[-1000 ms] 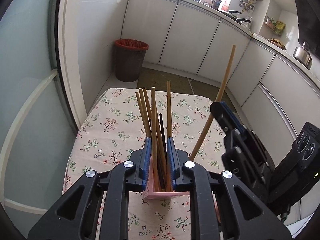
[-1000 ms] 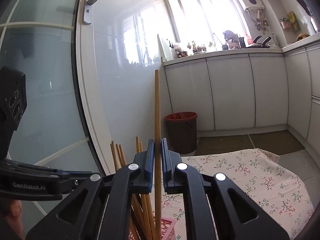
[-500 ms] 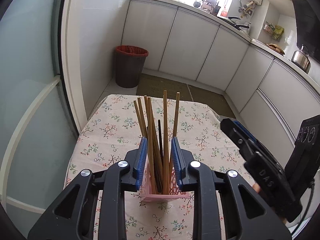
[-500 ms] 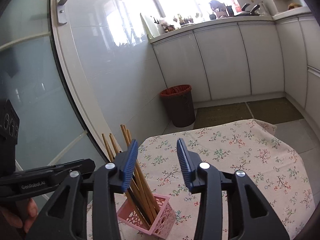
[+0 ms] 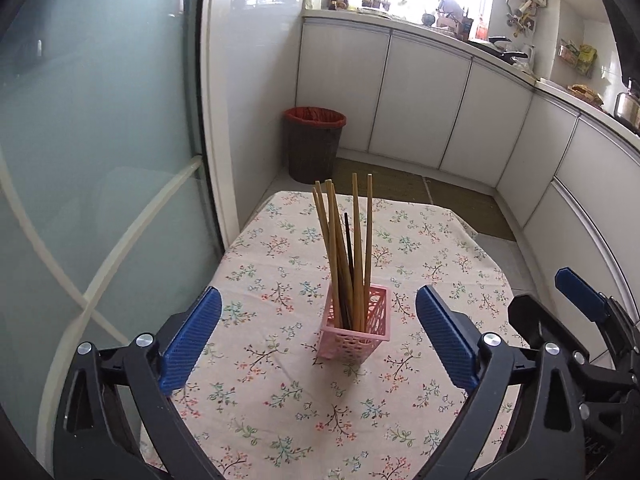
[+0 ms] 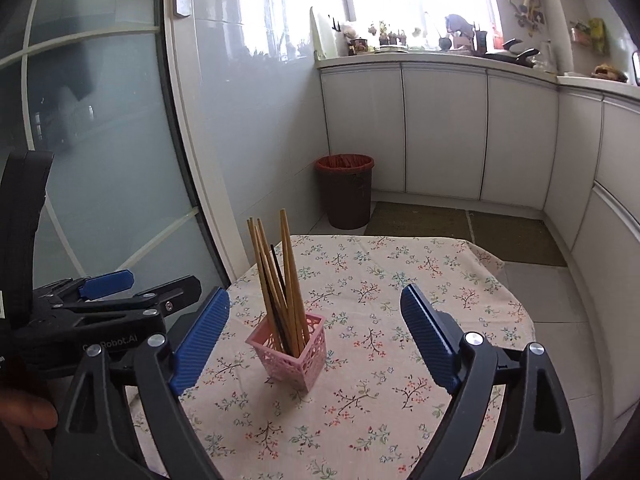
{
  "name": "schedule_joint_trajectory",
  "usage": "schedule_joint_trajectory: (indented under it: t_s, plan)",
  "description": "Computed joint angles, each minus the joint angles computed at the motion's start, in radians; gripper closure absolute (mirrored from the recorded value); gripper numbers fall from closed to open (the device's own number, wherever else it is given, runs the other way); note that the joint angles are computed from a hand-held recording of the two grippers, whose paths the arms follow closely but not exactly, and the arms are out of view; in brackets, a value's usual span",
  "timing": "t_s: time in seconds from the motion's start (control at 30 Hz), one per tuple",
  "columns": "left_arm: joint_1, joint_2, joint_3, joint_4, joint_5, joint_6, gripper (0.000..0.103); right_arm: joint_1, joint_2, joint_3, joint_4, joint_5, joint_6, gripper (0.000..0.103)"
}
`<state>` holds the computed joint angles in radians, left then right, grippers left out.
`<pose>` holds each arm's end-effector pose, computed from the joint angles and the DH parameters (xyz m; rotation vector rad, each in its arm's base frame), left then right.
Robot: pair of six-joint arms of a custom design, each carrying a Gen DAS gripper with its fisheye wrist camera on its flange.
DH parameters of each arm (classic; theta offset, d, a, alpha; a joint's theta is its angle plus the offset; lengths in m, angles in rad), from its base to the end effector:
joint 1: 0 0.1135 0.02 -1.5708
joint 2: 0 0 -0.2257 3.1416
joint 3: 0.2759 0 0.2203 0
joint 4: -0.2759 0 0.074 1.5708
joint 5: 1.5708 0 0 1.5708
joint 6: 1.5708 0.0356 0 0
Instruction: Organize utensils
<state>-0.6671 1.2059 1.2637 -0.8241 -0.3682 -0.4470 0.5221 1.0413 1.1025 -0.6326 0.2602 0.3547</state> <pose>0.1846 -0.1291 0.3221 0.0706 2.2779 -0.1519 0.1823 0.0943 0.3225 -0.0264 2.1299 0.2407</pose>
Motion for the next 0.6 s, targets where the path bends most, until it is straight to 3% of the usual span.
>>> schedule_joint_trajectory:
  t_s: [0.17,0.37,0.5,0.6]
  plan:
    - [-0.148,-0.074,0.059,-0.16,-0.164,-0.093,0.007,0.131,-0.069,0.113,-0.224,0.175,0.123,0.008]
    - [-0.296,-0.05,0.17,-0.307,-0.301,-0.205,0.007,0.256,-0.072,0.213,-0.442,0.26,0.272,0.007]
    - [-0.328,-0.021,0.233,-0.377,-0.239,-0.237,0.007,0.347,-0.069,0.282,-0.547,0.331,0.356,0.007]
    - [-0.392,-0.065,0.21,-0.385,-0.289,-0.324,0.007,0.423,-0.072,0.326,-0.633,0.393,0.439,0.007]
